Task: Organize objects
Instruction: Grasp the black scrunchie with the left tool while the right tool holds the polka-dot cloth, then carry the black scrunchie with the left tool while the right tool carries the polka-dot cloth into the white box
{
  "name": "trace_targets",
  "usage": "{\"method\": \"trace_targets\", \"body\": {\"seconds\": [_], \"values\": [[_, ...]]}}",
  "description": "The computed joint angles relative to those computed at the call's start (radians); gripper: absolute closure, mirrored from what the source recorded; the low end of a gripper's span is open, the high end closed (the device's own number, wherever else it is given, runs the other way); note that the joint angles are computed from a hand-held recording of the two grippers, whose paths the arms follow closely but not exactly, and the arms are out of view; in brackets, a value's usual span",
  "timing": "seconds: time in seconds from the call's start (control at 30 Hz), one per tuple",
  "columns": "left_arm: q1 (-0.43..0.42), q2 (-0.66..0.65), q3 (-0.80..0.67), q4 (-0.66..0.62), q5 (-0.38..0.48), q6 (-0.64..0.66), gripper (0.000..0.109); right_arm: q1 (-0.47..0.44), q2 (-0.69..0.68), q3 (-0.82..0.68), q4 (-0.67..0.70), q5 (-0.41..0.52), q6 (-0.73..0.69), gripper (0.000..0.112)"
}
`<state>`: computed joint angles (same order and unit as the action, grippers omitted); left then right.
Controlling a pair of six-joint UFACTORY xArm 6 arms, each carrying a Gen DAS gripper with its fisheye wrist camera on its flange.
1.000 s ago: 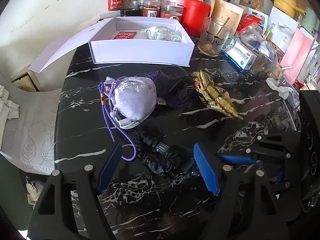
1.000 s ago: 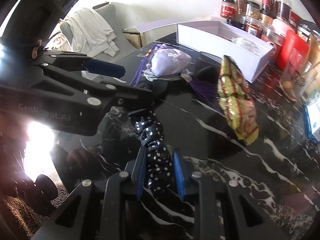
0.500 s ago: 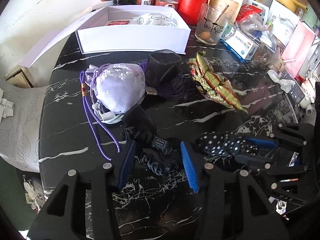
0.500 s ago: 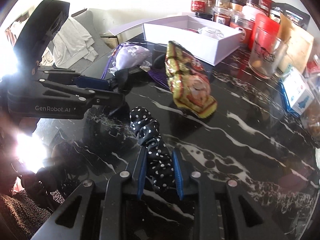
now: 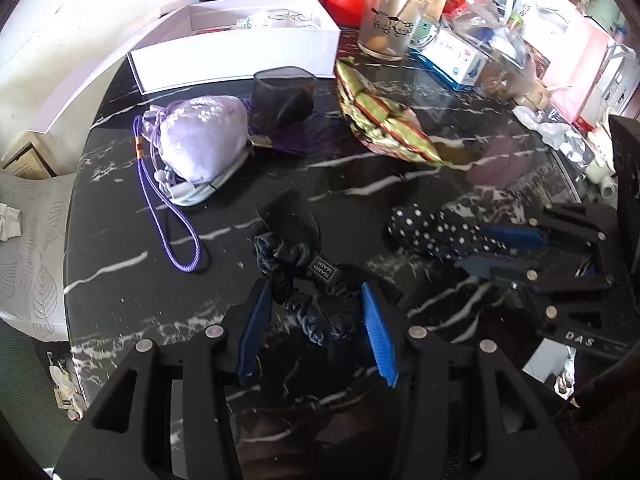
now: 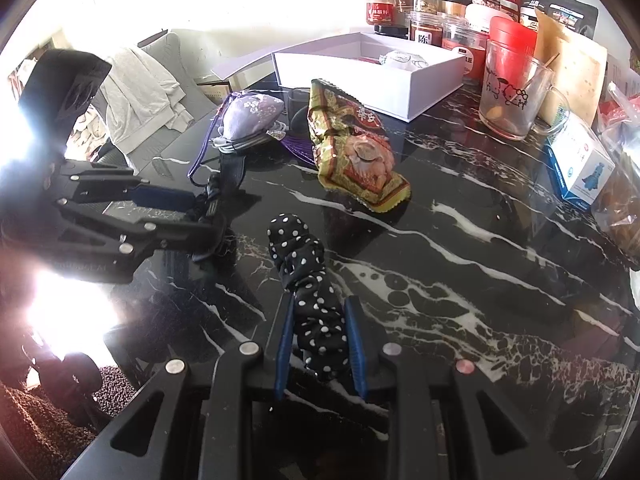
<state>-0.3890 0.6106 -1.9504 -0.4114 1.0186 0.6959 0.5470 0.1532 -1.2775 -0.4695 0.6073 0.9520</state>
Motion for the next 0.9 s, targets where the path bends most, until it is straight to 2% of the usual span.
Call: {"method": "trace_targets", "body": {"seconds": [0.1,0.13,0.2,0.37,0.53,0.57,0.63,0.67,0.7,0.73,0.77,0.9], "values": [[-0.004,-0.031,0.052,0.003,-0.027,0.007,0.054,0.003,-0.001,0.007,-0.028,-0.004,0.027,0.071],[-0.007,-0.040,0.068,0.008,-0.037,0.004,0.044,0.004,0.000,0.006,-0.033,-0.002,0.034,0.063],[-0.014,-0.049,0.089,0.009,-0.061,0.005,0.040,0.005,0.002,0.008,-0.053,-0.006,0.051,0.059],[-0.039,-0.062,0.128,0.026,-0.123,0.028,0.039,0.002,0.010,0.003,-0.077,-0.017,0.064,0.059],[-0.042,-0.065,0.140,0.007,-0.139,0.061,0.039,0.005,0.024,-0.015,-0.089,-0.009,0.057,0.060],[-0.042,-0.066,0.144,0.002,-0.144,0.068,0.039,0.008,0.027,-0.018,-0.096,-0.007,0.058,0.061],[-0.042,-0.070,0.151,-0.006,-0.153,0.078,0.039,0.010,0.032,-0.025,-0.100,-0.002,0.051,0.073],[-0.042,-0.072,0.157,-0.013,-0.159,0.086,0.040,0.011,0.033,-0.029,-0.096,0.001,0.043,0.077],[-0.042,-0.075,0.164,-0.025,-0.164,0.100,0.042,0.012,0.035,-0.033,-0.101,0.007,0.041,0.091],[-0.042,-0.080,0.173,-0.033,-0.175,0.117,0.052,0.014,0.036,-0.033,-0.107,0.008,0.046,0.094],[-0.041,-0.086,0.180,-0.044,-0.176,0.136,0.064,0.014,0.035,-0.031,-0.109,0.003,0.047,0.094],[-0.034,-0.078,0.156,-0.057,-0.140,0.137,0.075,0.010,0.031,-0.022,-0.078,-0.021,0.028,0.094]]}}
